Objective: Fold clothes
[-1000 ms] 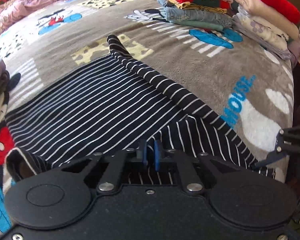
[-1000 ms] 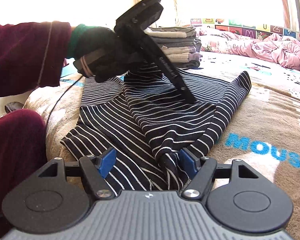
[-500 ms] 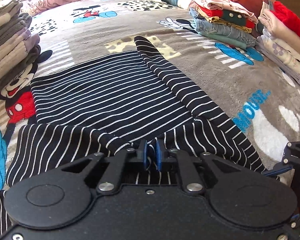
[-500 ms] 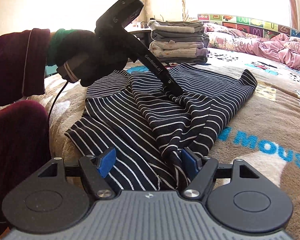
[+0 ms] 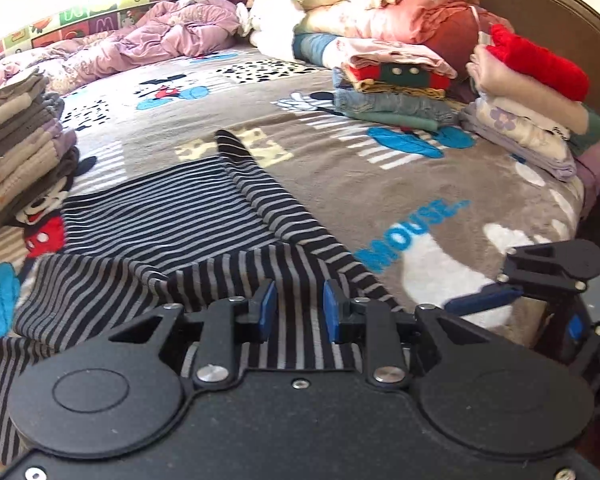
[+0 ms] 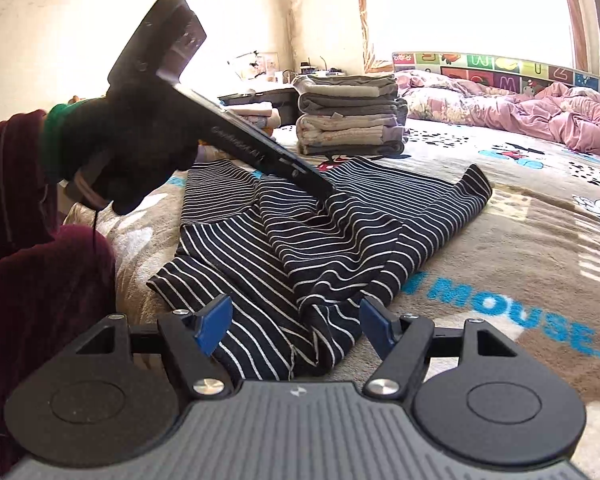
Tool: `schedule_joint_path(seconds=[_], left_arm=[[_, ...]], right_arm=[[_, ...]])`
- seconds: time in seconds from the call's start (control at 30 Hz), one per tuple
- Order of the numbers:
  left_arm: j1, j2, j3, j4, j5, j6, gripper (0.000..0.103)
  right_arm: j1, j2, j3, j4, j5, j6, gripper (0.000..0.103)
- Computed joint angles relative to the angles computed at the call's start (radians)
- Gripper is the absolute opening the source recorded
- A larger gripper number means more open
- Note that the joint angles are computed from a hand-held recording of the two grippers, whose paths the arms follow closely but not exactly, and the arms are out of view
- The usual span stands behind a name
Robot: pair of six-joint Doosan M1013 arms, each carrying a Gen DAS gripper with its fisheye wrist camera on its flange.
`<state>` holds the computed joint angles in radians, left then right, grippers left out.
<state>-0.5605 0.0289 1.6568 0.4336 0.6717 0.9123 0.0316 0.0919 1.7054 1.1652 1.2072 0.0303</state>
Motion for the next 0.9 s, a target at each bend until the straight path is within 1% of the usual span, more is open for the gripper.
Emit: schedule_joint_path(seconds=[0.07, 0.1, 0.13, 0.2, 0.23, 0.27, 0.3, 0.33, 0.37, 0.4, 0.43, 0.53, 0.57, 0.63, 0.67, 0.7, 0.73, 0.83, 0.87, 0.9], left_arm=[[-0.004, 0.010, 0.011, -0.053, -0.017, 0.011, 0.024], [-0.006, 0.014, 0.018, -0.058, -0.017, -0.007, 0.027], [-0.009, 0.015, 0.027, -0.040, -0.011, -0.047, 0.026], [-0.017, 0.019, 0.044, -0.007, 0.002, -0.123, 0.026], [-0.017, 0.013, 0.054, -0.001, -0.007, -0.154, 0.026], [-0.018, -0.001, 0.069, 0.021, -0.036, -0.187, 0.026], [-0.022, -0.014, 0.085, 0.068, -0.066, -0.229, 0.027], [-0.022, -0.024, 0.096, 0.085, -0.086, -0.253, 0.026], [-0.016, -0.022, 0.094, 0.052, -0.072, -0.238, 0.027], [-0.010, -0.013, 0.084, 0.005, -0.033, -0.212, 0.027], [-0.003, -0.010, 0.083, -0.022, -0.023, -0.201, 0.027], [0.011, -0.028, 0.101, -0.046, -0.070, -0.220, 0.027], [0.012, -0.037, 0.109, -0.018, -0.086, -0.255, 0.027], [0.010, -0.058, 0.134, 0.105, -0.111, -0.395, 0.027], [0.010, -0.067, 0.145, 0.184, -0.103, -0.496, 0.027], [0.009, -0.074, 0.154, 0.270, -0.075, -0.615, 0.027], [0.009, -0.079, 0.162, 0.346, -0.042, -0.723, 0.027], [0.019, -0.104, 0.192, 0.510, 0.058, -1.042, 0.027], [0.027, -0.111, 0.199, 0.531, 0.077, -1.105, 0.028], [0.038, -0.114, 0.202, 0.536, 0.085, -1.140, 0.028]], right_arm=[[0.006, -0.010, 0.015, 0.010, -0.033, -0.022, 0.070], [0.009, -0.014, 0.022, 0.014, -0.043, -0.036, 0.070], [0.013, -0.012, 0.021, 0.003, -0.037, -0.032, 0.070], [0.029, 0.007, -0.005, -0.089, 0.013, 0.016, 0.071], [0.040, 0.008, -0.009, -0.142, 0.014, 0.020, 0.073], [0.044, -0.004, 0.004, -0.151, -0.011, -0.019, 0.074], [0.046, -0.014, 0.014, -0.154, -0.032, -0.050, 0.074], [0.039, -0.018, 0.017, -0.133, -0.033, -0.050, 0.073], [0.032, -0.022, 0.022, -0.109, -0.038, -0.051, 0.070], [0.026, -0.028, 0.034, -0.067, -0.057, -0.062, 0.071], [0.023, -0.032, 0.044, -0.029, -0.077, -0.075, 0.072], [0.049, -0.030, 0.058, 0.017, -0.143, -0.129, 0.072], [0.057, -0.028, 0.060, 0.027, -0.160, -0.142, 0.072], [0.073, -0.015, 0.046, -0.018, -0.157, -0.111, 0.072], [0.081, -0.009, 0.039, -0.040, -0.154, -0.095, 0.073], [0.088, -0.003, 0.032, -0.062, -0.151, -0.084, 0.080], [0.092, -0.002, 0.030, -0.078, -0.148, -0.091, 0.083], [0.096, 0.001, 0.022, -0.096, -0.138, -0.085, 0.084], [0.096, 0.002, 0.021, -0.095, -0.134, -0.081, 0.084], [0.095, 0.003, 0.020, -0.093, -0.130, -0.077, 0.084]])
